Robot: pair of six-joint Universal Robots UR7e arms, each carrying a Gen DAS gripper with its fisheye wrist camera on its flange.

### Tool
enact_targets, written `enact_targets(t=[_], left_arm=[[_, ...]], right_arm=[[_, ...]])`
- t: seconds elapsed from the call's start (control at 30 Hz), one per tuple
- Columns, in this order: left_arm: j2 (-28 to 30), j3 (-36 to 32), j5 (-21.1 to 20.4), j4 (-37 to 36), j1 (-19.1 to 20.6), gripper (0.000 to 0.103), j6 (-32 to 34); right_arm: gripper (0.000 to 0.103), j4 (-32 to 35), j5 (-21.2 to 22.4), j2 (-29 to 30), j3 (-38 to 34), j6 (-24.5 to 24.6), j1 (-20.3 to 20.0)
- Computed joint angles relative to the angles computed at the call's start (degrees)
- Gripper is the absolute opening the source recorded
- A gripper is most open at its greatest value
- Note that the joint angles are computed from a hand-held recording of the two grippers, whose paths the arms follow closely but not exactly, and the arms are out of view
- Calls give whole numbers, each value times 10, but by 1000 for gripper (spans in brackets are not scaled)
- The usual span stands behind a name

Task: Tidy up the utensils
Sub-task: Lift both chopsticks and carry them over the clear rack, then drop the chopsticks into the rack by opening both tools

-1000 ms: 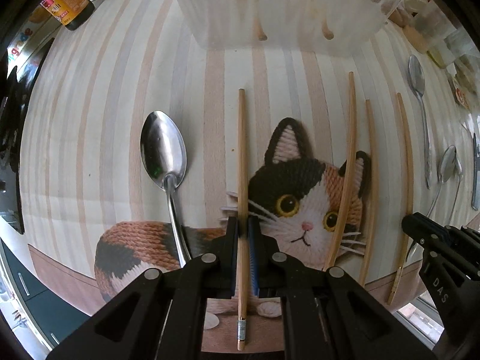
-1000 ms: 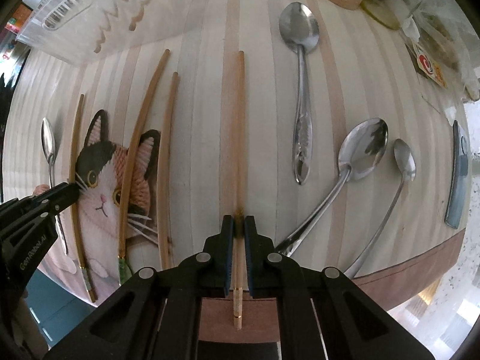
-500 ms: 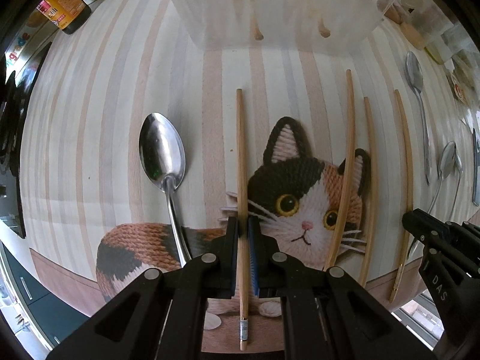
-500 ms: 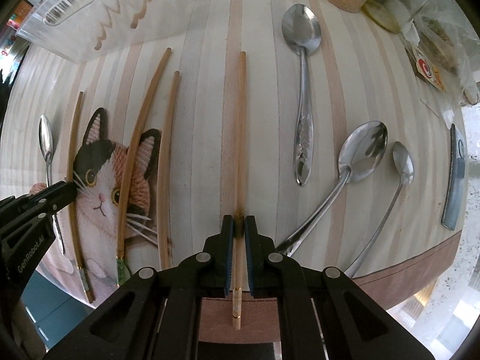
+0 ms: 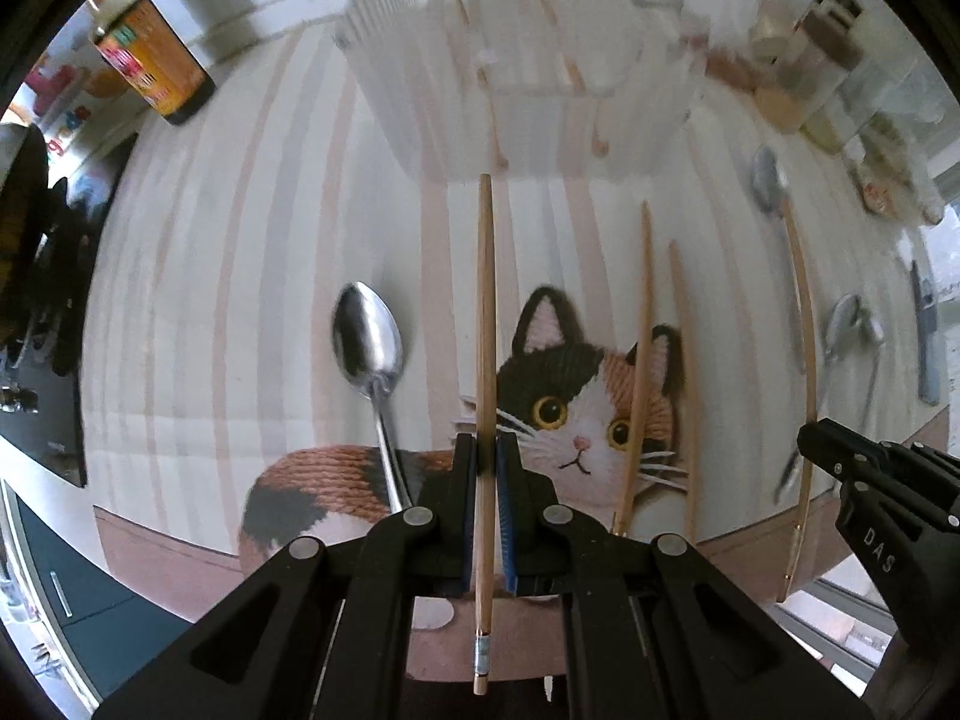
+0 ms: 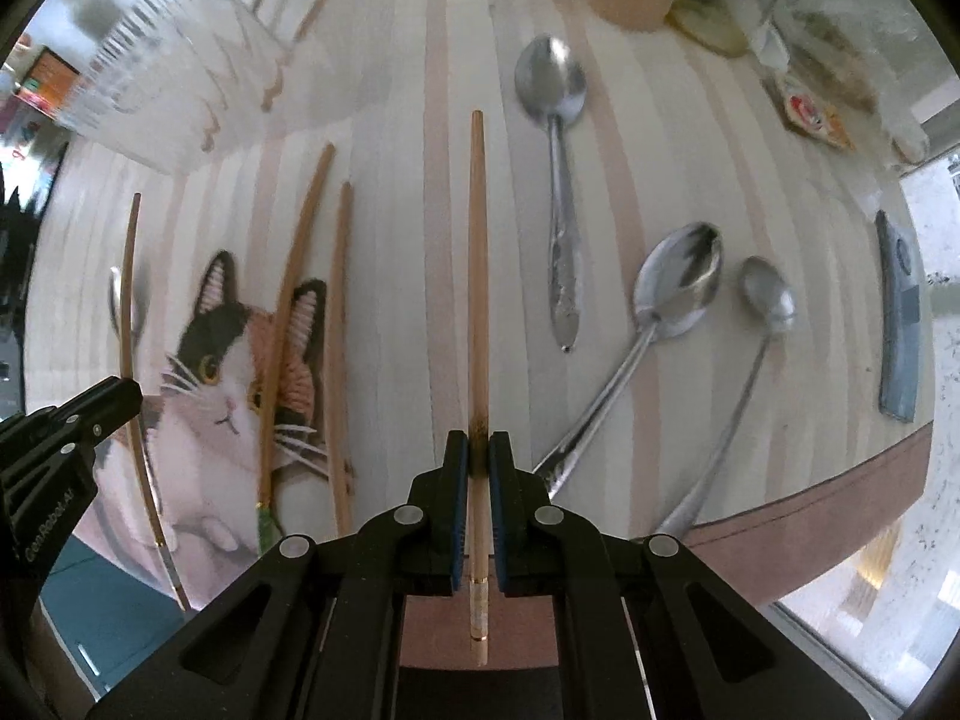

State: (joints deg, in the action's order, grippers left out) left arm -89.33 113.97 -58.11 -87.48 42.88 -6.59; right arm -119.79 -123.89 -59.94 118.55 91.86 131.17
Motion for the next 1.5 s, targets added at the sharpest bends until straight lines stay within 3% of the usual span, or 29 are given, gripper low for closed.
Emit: enact_targets(t=[0.23,0.47,0.67,0.87,1.07,1.23,1.4,1.5], left_arm=[[-14,-51,-26,2,-22,4,-1],[35,-139,-53,-48,-23,4,26],[116,-238,-98,-82,-17,4,24],[228,-343,-125,-83,4,4,9],[320,-410,-108,-45,29,4,-4],[368,-439,-99,-14,50,5,-10],[369,-432,-58,-10,51,7,-17],[348,-405,-19,-41,43,13,-8]], right_arm=[[7,55,-38,-29,-33,25,35],[7,98,-95,-53,-87,12,49],[7,77,-149,-68,-125,-57,33],[7,17,-183,-72,-160,-162,-14],[7,-38,-165,-49,-201,-261,-86],[7,-78,-123,-30,-205,-298,-128],[8,-101,-83,-15,-204,-331,-159],[17,-98,-74,-14,-200,-332,-162]])
